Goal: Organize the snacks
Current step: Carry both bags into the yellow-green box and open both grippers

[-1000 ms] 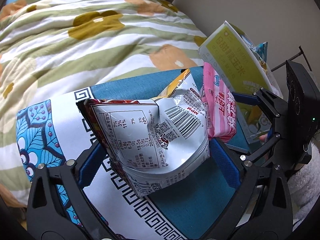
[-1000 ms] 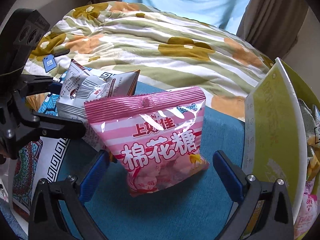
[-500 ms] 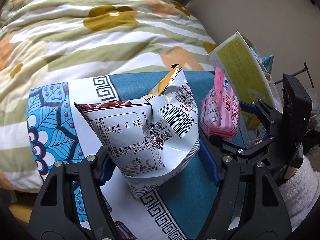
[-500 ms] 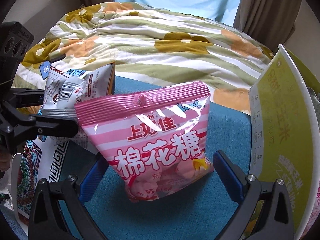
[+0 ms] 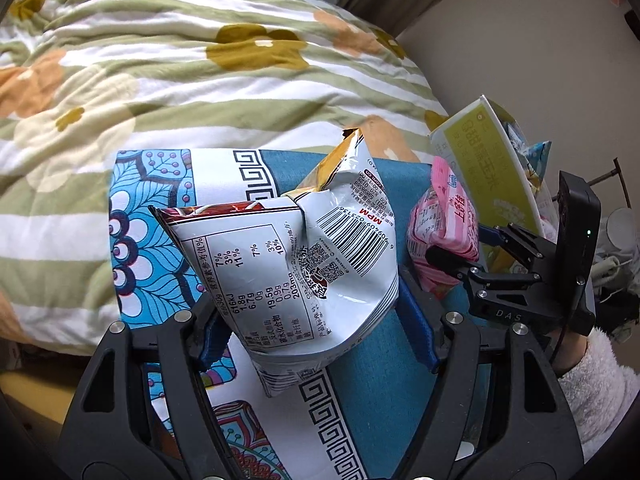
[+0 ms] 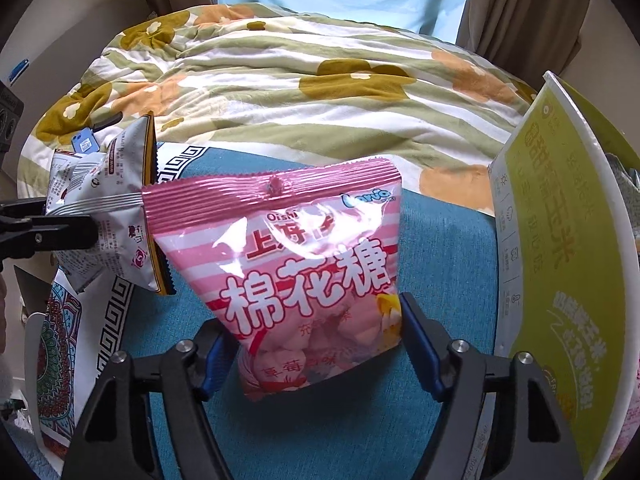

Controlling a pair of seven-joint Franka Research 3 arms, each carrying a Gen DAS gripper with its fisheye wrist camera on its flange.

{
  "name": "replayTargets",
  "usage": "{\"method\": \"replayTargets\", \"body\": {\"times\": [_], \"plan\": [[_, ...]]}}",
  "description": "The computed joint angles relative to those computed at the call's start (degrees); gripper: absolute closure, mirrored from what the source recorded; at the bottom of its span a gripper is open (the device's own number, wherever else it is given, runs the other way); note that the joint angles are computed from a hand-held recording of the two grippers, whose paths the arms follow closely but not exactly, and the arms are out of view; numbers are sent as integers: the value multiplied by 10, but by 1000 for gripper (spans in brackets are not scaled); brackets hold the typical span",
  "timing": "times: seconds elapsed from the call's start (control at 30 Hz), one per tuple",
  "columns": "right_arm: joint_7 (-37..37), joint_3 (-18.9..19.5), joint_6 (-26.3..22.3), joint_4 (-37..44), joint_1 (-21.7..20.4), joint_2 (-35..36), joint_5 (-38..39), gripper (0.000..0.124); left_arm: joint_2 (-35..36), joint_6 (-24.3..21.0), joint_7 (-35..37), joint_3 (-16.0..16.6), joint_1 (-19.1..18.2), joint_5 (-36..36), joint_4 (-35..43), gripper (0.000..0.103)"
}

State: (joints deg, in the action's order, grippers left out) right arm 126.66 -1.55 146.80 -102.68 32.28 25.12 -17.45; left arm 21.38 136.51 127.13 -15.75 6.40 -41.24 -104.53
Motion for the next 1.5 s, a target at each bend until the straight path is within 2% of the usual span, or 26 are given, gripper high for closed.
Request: {"method": "replayTargets", "body": {"times": [0.17, 0.43, 0.63, 0.8, 1.0, 1.2, 1.23, 1.27, 1.3, 1.37, 1.43, 1.5], "plan": [[32, -6, 24, -24, 6, -33, -11, 59, -47, 17, 7, 0, -3, -23, -26, 33], [107, 3, 46, -73, 0, -131, -71, 59, -120, 40, -25, 18, -45, -37, -38, 33], [160, 27, 48, -142, -44, -234, -111, 59, -151, 64, -57, 13, -100, -41, -31, 33], [161, 41, 46, -218, -96, -330, -119, 59, -150, 90, -103, -4, -155, -20, -10, 33], [123, 43, 60, -305, -156, -432, -97, 59, -108, 111, -176, -35, -215, 35, 39, 33], [29, 18, 93, -369, -189, -491, -36, 59, -32, 127, -271, -65, -257, 98, 105, 33], [10, 12, 97, -377, -192, -497, -24, 59, -19, 128, -285, -70, -261, 107, 116, 32], [-10, 6, 101, -384, -195, -502, -11, 59, -6, 125, -304, -72, -266, 122, 127, 26], [-28, 0, 105, -391, -198, -506, 2, 59, 5, 121, -336, -65, -278, 151, 139, 21], [-70, -15, 110, -400, -198, -510, 34, 59, 15, 124, -436, -28, -317, 245, 146, 7], [-107, -25, 112, -405, -197, -510, 64, 59, 12, 113, -524, 7, -349, 333, 142, 6], [-150, -38, 114, -404, -192, -501, 99, 59, -4, 115, -562, 14, -353, 375, 120, 6]]}}
